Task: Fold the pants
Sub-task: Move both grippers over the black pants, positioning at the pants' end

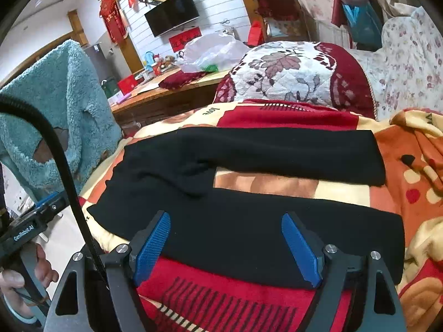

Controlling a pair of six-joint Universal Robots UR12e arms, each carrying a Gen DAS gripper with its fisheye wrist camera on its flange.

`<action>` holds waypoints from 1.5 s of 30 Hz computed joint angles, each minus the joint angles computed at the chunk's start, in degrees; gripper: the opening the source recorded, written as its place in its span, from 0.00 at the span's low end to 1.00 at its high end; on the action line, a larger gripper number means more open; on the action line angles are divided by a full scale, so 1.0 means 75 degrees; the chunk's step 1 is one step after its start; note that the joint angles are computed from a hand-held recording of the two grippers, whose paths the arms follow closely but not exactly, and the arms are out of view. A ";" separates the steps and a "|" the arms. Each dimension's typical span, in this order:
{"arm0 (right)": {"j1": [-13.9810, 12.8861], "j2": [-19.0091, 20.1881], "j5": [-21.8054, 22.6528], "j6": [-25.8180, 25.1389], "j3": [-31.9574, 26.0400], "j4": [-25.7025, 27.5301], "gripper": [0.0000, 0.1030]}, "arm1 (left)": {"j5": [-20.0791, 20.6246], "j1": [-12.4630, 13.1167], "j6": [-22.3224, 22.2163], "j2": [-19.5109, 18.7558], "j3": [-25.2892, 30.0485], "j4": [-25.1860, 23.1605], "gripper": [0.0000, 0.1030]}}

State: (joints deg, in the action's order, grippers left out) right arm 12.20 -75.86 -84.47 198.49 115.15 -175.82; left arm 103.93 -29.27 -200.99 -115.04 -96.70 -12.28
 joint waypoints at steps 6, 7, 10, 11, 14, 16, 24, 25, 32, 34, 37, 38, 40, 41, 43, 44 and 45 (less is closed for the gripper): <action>0.0003 0.0047 0.0124 0.0050 -0.0088 0.0308 0.80 | -0.0032 0.0058 -0.0189 -0.0026 0.0003 -0.0200 0.95; 0.0022 0.0059 0.0118 0.0042 -0.0103 0.0303 0.80 | -0.0023 0.0068 -0.0234 -0.0038 0.0022 -0.0267 0.95; 0.0093 0.0076 0.0040 -0.0102 -0.0158 0.0320 0.80 | -0.0028 0.0096 -0.0423 -0.0053 0.0018 -0.0337 0.95; 0.0116 0.0081 -0.0003 -0.0160 -0.0174 0.0320 0.80 | -0.0063 0.0108 -0.0456 -0.0052 0.0017 -0.0379 0.95; 0.0150 0.0114 -0.0010 -0.0276 -0.0225 0.0323 0.80 | -0.0060 0.0112 -0.0454 -0.0073 0.0035 -0.0449 0.95; 0.0161 0.0147 0.0026 -0.0304 -0.0267 0.0340 0.80 | -0.0031 0.0106 -0.0426 -0.0084 0.0040 -0.0462 0.95; 0.0192 0.0235 0.0140 -0.0322 -0.0382 0.0439 0.80 | -0.0043 0.0106 -0.0428 -0.0100 0.0056 -0.0513 0.95; 0.0195 0.0241 0.0145 -0.0319 -0.0385 0.0448 0.80 | -0.0056 0.0114 -0.0439 -0.0109 0.0058 -0.0514 0.95; 0.0194 0.0271 0.0210 -0.0248 -0.0405 0.0572 0.80 | -0.0143 0.0175 -0.0544 -0.0123 0.0030 -0.0559 0.95; 0.0193 0.0278 0.0223 -0.0235 -0.0408 0.0597 0.80 | -0.0163 0.0184 -0.0570 -0.0126 0.0023 -0.0558 0.95; 0.0189 0.0286 0.0268 -0.0239 -0.0403 0.0619 0.80 | -0.0169 0.0188 -0.0599 -0.0130 0.0026 -0.0603 0.95; 0.0190 0.0291 0.0288 -0.0240 -0.0402 0.0624 0.80 | -0.0186 0.0197 -0.0616 -0.0129 0.0022 -0.0608 0.95; 0.0194 0.0305 0.0297 -0.0242 -0.0408 0.0620 0.80 | -0.0207 0.0208 -0.0664 -0.0128 0.0016 -0.0620 0.95; 0.0197 0.0310 0.0304 -0.0247 -0.0410 0.0631 0.80 | -0.0220 0.0216 -0.0682 -0.0128 0.0017 -0.0636 0.95; 0.0200 0.0319 0.0328 -0.0238 -0.0412 0.0668 0.80 | -0.0223 0.0225 -0.0702 -0.0130 0.0018 -0.0668 0.95; 0.0200 0.0325 0.0337 -0.0227 -0.0412 0.0678 0.80 | -0.0218 0.0223 -0.0716 -0.0135 0.0022 -0.0681 0.95; 0.0197 0.0327 0.0357 -0.0216 -0.0410 0.0689 0.80 | -0.0226 0.0222 -0.0728 -0.0133 0.0021 -0.0696 0.95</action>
State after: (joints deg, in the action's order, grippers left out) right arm 13.68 -73.41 -81.79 196.87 112.07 -170.65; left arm 102.23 -27.61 -206.45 -116.03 -96.54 -17.51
